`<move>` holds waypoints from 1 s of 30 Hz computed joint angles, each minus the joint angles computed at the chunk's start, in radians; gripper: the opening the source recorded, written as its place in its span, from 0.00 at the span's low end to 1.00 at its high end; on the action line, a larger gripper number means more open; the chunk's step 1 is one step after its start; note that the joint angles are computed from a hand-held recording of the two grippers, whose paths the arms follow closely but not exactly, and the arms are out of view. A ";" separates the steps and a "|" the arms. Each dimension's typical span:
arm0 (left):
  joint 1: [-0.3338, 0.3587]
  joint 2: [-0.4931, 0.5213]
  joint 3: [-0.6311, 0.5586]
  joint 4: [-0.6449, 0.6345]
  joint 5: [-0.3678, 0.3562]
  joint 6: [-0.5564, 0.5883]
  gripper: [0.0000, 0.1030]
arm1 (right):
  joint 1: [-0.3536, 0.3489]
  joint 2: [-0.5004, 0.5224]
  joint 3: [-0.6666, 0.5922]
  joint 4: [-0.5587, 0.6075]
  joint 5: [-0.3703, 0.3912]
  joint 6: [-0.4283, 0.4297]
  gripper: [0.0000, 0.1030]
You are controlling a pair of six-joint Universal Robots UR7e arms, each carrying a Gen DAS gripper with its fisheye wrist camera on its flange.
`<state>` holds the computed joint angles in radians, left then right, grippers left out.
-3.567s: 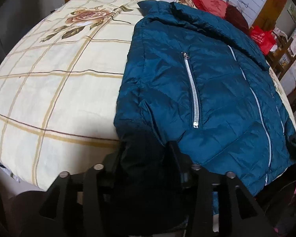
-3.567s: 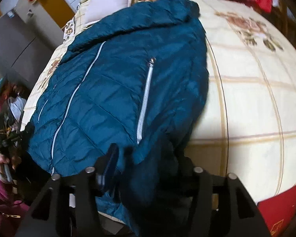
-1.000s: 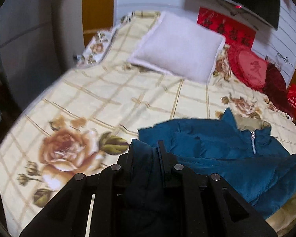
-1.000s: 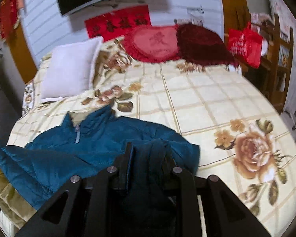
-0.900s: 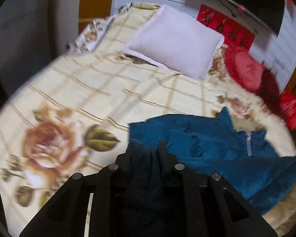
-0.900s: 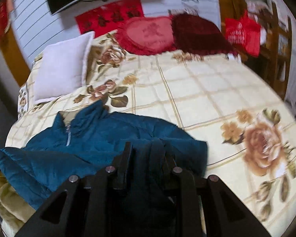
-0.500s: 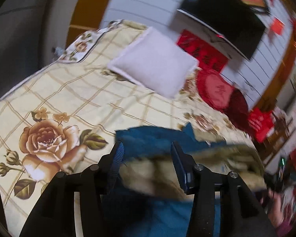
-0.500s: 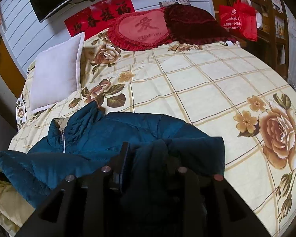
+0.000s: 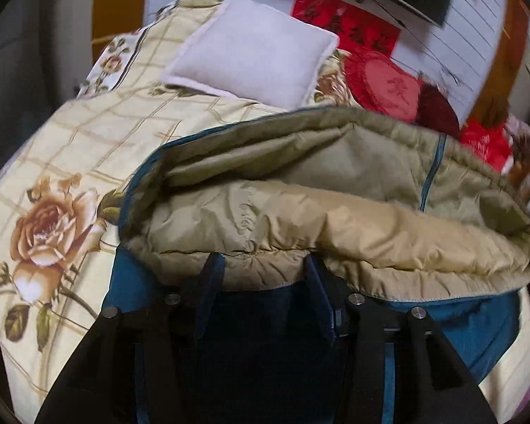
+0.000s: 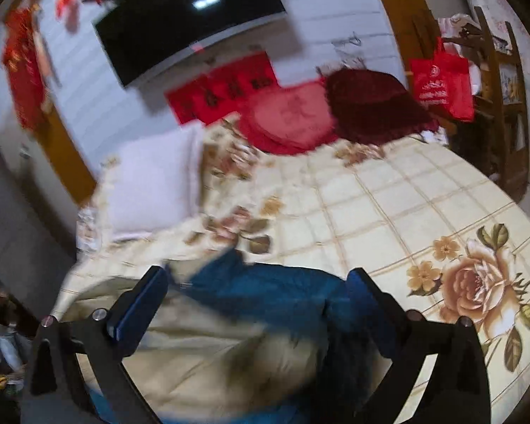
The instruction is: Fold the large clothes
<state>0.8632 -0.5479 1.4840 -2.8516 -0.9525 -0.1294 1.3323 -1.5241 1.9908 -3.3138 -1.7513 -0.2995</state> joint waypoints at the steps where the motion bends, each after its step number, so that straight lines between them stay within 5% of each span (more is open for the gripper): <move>1: 0.002 -0.014 0.017 -0.025 -0.021 -0.014 0.56 | -0.004 -0.023 0.027 0.005 0.050 -0.014 1.00; 3: -0.004 -0.040 0.056 -0.093 -0.034 0.010 0.56 | -0.023 -0.086 0.109 0.043 0.177 -0.104 1.00; 5: -0.014 -0.048 0.070 -0.116 -0.005 0.048 0.56 | -0.018 -0.101 0.188 0.032 0.202 -0.240 1.00; 7: -0.026 -0.066 0.092 -0.132 0.008 0.056 0.56 | 0.009 -0.063 0.217 0.025 0.121 -0.327 0.98; 9: -0.032 -0.093 0.134 -0.185 -0.030 0.054 0.56 | 0.058 0.039 0.179 0.020 -0.046 -0.369 0.86; 10: -0.036 -0.103 0.153 -0.207 -0.042 0.057 0.56 | 0.072 0.090 0.149 0.009 -0.103 -0.359 0.77; 12: -0.046 -0.115 0.183 -0.237 -0.050 0.072 0.57 | 0.074 0.160 0.072 0.046 -0.116 -0.281 0.77; 16: -0.040 -0.105 0.169 -0.172 -0.063 0.080 0.57 | 0.108 0.340 -0.117 -0.017 -0.263 -0.241 0.77; 20: -0.018 -0.031 0.075 -0.095 0.016 0.092 0.57 | 0.102 0.438 -0.260 0.037 -0.340 -0.168 0.78; 30: 0.014 0.030 -0.017 -0.001 0.055 0.041 0.57 | 0.100 0.516 -0.350 0.076 -0.434 -0.179 0.82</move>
